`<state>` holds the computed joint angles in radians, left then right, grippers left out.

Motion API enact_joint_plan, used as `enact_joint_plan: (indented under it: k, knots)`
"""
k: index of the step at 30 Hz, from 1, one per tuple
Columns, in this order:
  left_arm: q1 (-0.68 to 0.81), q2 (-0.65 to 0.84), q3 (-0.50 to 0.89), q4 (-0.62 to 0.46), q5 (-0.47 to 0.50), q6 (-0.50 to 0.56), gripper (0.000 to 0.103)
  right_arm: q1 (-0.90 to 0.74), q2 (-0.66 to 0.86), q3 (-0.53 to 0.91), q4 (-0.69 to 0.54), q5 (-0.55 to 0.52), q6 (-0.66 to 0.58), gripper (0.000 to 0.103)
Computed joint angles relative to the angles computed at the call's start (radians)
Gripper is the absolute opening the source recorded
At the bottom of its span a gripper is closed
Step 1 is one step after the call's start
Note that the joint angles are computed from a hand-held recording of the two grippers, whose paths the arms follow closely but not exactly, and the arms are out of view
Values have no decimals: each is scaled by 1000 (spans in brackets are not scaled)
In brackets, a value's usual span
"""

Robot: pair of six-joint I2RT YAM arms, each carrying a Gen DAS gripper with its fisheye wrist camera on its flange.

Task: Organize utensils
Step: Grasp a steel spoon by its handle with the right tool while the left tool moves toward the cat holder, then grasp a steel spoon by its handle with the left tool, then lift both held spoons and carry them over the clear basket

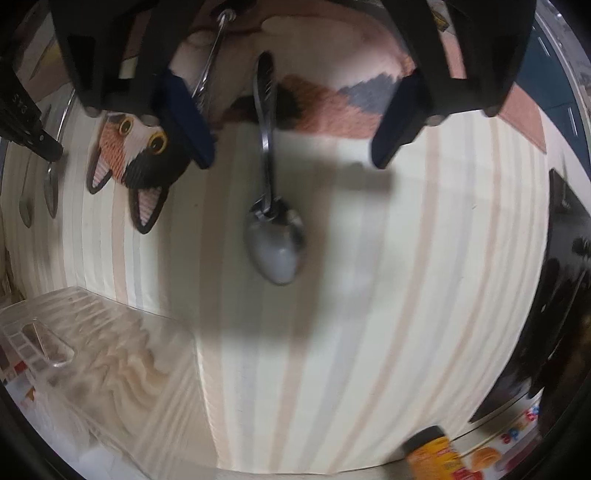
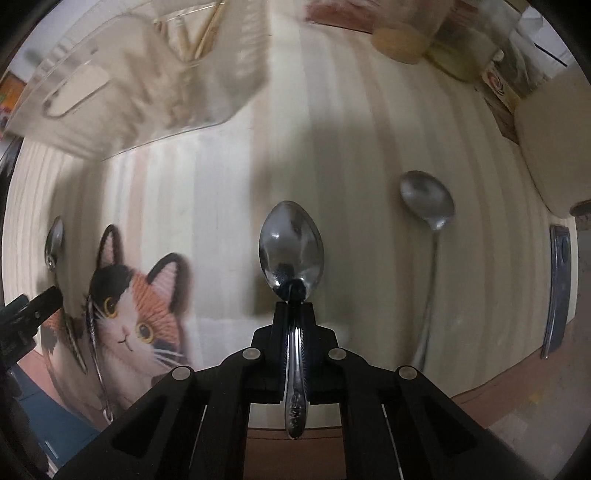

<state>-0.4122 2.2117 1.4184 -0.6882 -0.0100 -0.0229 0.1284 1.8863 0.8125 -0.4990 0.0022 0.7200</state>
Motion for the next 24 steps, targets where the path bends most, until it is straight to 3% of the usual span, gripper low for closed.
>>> enact_joint_plan:
  k: [1, 3, 6, 9, 19, 24]
  knots:
    - [-6, 11, 11, -1, -3, -1, 65, -6, -2, -5, 3, -6, -5, 7]
    - [-14, 33, 30, 1, -1, -2, 43, -1, -1, -6, 3, 0, -18, 7]
    - [-12, 41, 48, 18, 13, -4, 18, 18, 2, -2, 4, 22, -18, 6]
    - [7, 49, 59, 26, 14, 21, 5, 41, 0, 15, -19, 40, -6, 7]
    - [3, -36, -87, 64, 4, 38, 4, 112, -25, -10, -36, 7, 1, 7]
    - [-3, -20, -60, 42, 19, 18, 5, 75, -10, -4, -36, -11, -25, 7]
